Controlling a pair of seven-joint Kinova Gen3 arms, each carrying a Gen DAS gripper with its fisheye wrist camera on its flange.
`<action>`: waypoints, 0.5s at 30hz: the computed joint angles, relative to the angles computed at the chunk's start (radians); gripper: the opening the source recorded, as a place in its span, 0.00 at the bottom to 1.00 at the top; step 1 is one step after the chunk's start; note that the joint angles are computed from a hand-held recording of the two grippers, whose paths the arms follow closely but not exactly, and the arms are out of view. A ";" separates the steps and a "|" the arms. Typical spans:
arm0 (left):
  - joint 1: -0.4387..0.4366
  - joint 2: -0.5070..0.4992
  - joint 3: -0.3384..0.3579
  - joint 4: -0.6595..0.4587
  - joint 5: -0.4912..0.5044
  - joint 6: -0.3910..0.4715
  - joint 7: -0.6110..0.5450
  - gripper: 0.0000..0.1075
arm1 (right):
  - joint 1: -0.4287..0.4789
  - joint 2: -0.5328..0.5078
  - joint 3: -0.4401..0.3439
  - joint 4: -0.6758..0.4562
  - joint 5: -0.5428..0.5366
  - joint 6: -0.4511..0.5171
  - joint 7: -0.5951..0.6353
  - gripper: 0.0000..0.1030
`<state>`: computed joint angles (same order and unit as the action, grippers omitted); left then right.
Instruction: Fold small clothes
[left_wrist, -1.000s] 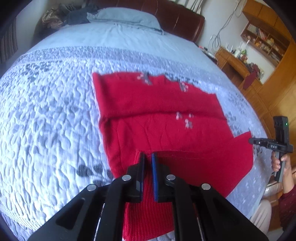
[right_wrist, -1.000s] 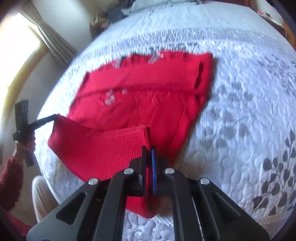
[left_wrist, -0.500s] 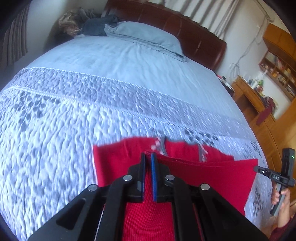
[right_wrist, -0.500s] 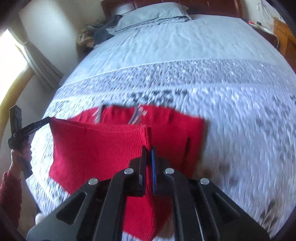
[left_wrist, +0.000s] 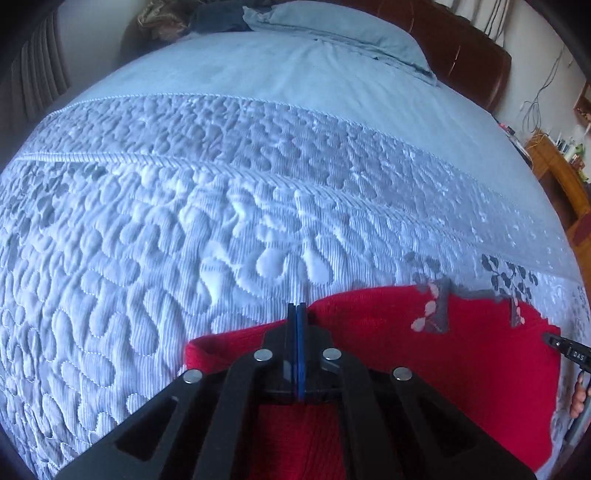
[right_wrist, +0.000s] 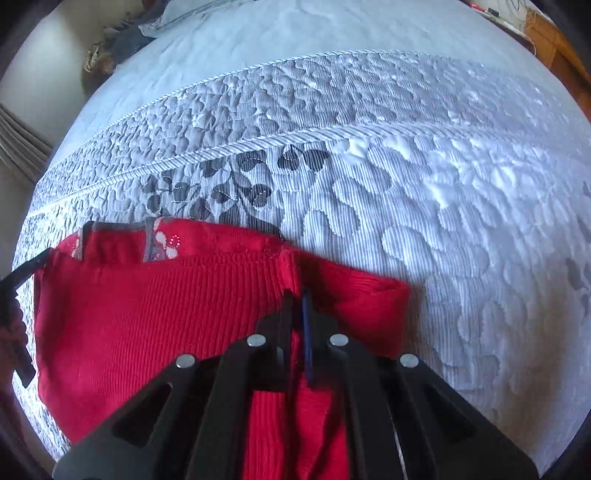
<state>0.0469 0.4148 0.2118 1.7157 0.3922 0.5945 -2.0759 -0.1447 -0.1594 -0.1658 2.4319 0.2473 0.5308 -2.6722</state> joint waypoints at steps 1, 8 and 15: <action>-0.014 -0.003 0.008 0.005 0.009 0.007 -0.016 0.00 | -0.010 -0.003 0.006 0.003 0.004 -0.001 -0.014 0.04; -0.086 -0.103 -0.025 0.011 0.052 0.248 -0.112 0.46 | -0.020 -0.137 -0.076 -0.059 -0.070 0.225 -0.009 0.35; -0.260 -0.218 -0.077 0.135 0.073 0.532 -0.265 0.57 | -0.126 -0.383 -0.208 -0.050 -0.331 0.452 -0.068 0.40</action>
